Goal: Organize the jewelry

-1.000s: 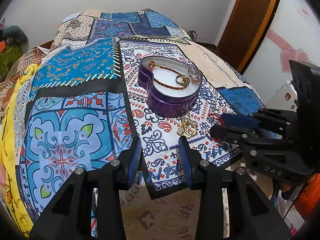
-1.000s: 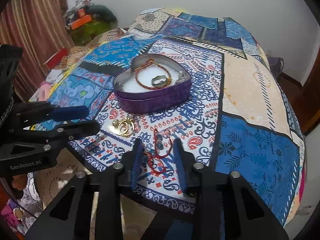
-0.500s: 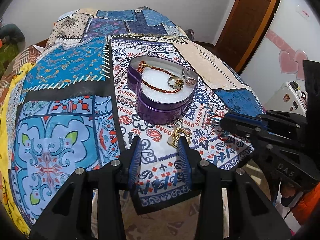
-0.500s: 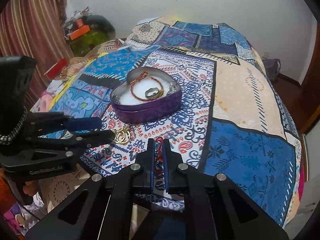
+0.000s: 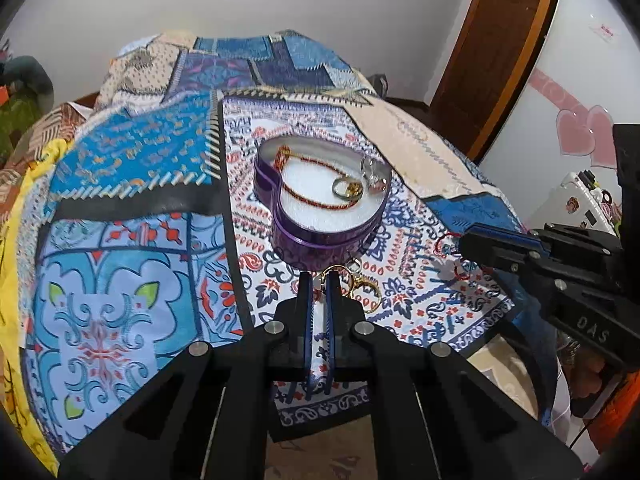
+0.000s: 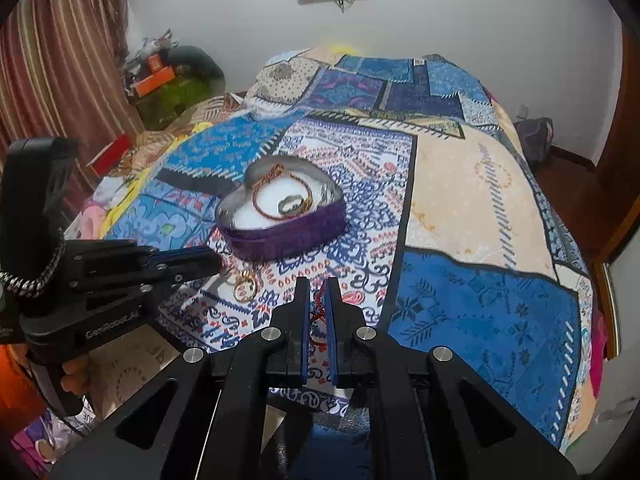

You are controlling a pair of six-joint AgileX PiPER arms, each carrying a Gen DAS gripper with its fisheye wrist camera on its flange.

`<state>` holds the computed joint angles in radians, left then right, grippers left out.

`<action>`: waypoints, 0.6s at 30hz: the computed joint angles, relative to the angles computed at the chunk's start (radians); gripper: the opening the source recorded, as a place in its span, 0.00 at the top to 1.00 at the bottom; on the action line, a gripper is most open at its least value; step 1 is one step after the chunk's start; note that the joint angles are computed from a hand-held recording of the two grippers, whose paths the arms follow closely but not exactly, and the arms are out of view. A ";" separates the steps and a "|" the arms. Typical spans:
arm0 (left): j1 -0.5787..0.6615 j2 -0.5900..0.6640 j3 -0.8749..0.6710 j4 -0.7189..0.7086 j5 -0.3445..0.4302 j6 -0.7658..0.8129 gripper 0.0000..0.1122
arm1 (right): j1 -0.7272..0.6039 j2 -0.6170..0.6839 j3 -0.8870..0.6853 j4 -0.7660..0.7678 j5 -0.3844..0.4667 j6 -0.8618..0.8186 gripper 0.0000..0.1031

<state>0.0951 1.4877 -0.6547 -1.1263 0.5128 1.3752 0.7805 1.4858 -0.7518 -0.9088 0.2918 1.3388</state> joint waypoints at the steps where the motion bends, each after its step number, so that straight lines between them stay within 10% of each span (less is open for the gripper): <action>1: 0.007 -0.009 -0.001 0.002 0.005 -0.001 0.96 | -0.001 -0.008 0.000 -0.007 0.003 0.003 0.94; 18: 0.056 -0.093 -0.072 -0.002 0.049 -0.013 0.96 | -0.017 -0.064 -0.094 -0.128 0.056 0.054 0.94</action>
<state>0.1507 1.3948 -0.7269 -1.1287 0.5622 1.3623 0.7639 1.4223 -0.8457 -1.0366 0.3480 1.3933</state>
